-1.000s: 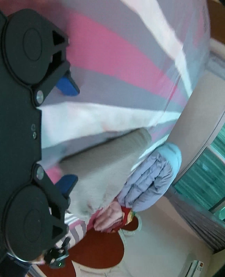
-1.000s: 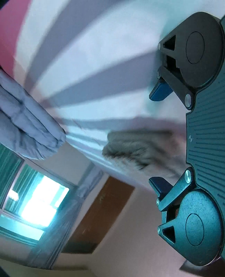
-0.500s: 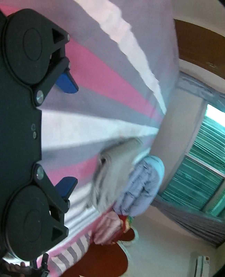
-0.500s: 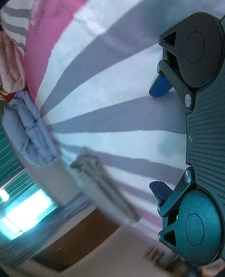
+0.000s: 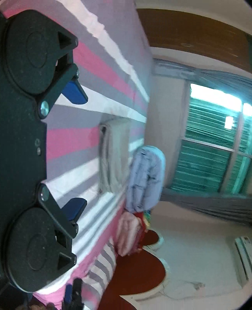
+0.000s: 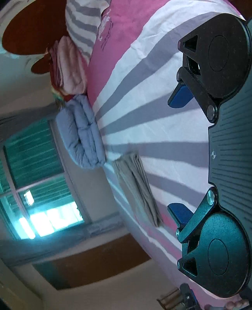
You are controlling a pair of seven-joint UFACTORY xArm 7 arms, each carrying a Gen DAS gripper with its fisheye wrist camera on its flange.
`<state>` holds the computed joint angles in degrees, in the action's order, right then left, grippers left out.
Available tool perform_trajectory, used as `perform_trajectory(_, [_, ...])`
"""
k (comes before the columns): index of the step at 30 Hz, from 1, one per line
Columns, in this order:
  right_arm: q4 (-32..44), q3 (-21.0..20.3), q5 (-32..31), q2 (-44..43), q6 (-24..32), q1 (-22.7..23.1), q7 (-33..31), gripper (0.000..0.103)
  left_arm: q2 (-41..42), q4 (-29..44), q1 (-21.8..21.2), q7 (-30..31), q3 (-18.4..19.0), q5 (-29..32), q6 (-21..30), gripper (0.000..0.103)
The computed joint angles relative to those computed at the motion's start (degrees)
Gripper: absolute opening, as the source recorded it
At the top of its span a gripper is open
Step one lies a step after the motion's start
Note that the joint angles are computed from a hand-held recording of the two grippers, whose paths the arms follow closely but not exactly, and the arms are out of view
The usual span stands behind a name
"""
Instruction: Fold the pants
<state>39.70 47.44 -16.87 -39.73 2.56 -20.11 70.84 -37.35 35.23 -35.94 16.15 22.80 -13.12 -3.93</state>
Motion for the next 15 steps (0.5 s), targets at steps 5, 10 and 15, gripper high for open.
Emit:
perform_trajectory(5, [0.0, -1.1, 0.3, -0.6, 0.1, 4.8, -0.8, 0.103, -4.0, -4.1, 8.5, -4.4, -9.7, 1.6, -0.8, 0.097])
perform_trajectory(10, [1.1, 2.1, -0.5, -3.7, -0.2, 3.0, -0.6, 0.103, -4.6, -5.1, 9.2, -6.3, -11.9, 3.7, -1.0, 0.097])
perform_trajectory(15, [3.4, 6.3, -1.1, -5.3, -0.4, -0.9, -2.0, 0.103, -3.6, -5.9, 6.6, -7.9, -10.9, 4.6, -2.4, 0.097])
